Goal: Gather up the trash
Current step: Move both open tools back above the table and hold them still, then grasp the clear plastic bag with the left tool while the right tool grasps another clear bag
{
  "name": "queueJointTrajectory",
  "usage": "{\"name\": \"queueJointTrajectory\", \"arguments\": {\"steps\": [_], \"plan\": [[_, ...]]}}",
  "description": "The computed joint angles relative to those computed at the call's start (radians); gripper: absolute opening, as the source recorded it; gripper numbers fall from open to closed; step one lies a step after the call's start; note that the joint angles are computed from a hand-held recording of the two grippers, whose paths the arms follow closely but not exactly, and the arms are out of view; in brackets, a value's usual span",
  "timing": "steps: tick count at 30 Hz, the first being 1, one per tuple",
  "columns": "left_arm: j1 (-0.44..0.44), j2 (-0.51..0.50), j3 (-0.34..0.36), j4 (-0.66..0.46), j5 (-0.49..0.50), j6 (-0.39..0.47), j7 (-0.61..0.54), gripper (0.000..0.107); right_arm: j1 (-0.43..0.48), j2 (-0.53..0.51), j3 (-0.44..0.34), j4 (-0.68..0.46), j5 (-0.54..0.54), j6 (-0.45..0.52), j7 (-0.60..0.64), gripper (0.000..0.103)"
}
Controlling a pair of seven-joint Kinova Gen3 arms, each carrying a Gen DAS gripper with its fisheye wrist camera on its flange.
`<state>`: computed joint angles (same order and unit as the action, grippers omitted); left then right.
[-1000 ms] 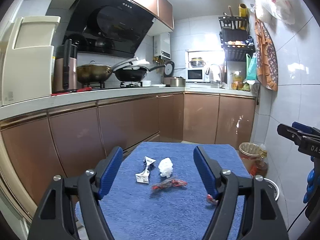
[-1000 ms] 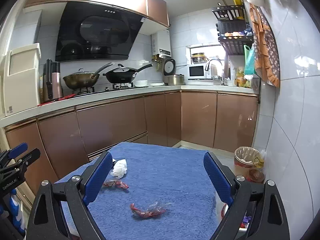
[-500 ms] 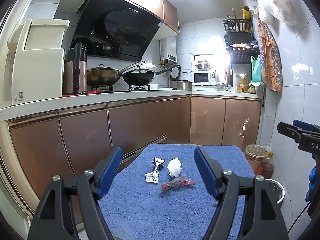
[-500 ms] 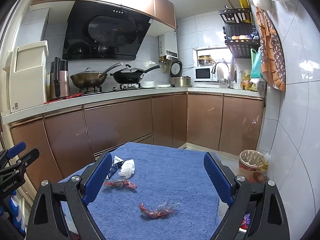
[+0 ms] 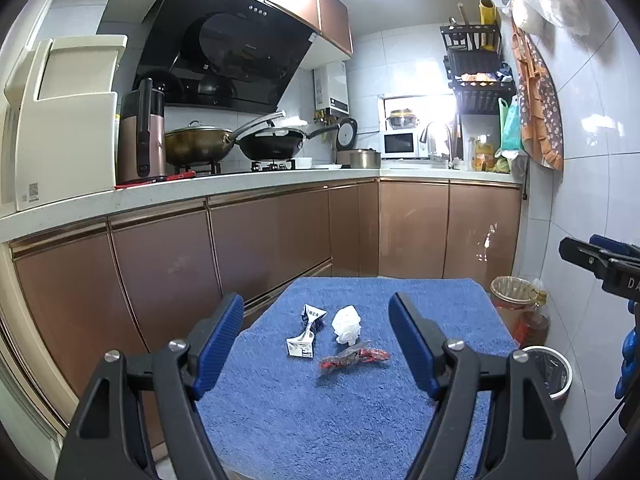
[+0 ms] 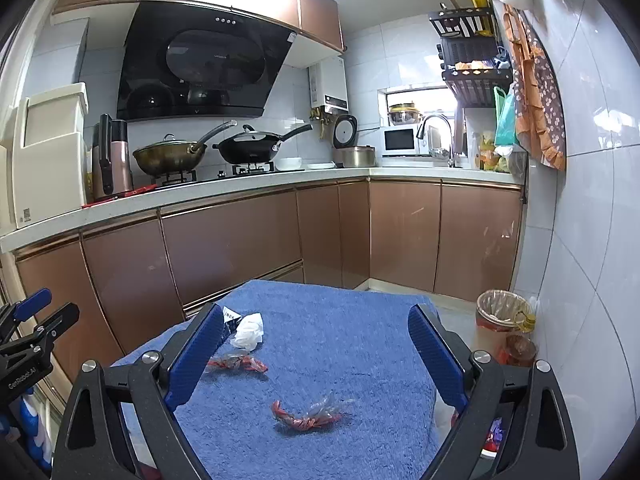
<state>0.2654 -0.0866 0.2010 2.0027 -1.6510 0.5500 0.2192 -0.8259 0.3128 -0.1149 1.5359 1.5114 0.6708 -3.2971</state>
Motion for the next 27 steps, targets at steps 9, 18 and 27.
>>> {"name": "queueJointTrajectory", "arguments": {"steps": [9, 18, 27], "plan": [[-0.005, 0.071, -0.019, -0.064, 0.078, -0.06, -0.098, 0.074, 0.04, 0.001, 0.012, 0.014, -0.04, -0.043, 0.0, 0.093], [-0.157, 0.161, 0.054, -0.113, 0.174, -0.227, -0.231, 0.074, 0.264, 0.037, -0.128, -0.011, -0.237, -0.202, 0.19, 0.093], [-0.564, 0.339, 0.408, -0.158, 0.363, -0.319, -0.581, 0.074, 0.627, 0.192, -0.543, -0.126, -0.472, -0.144, 0.556, 0.086]]}}
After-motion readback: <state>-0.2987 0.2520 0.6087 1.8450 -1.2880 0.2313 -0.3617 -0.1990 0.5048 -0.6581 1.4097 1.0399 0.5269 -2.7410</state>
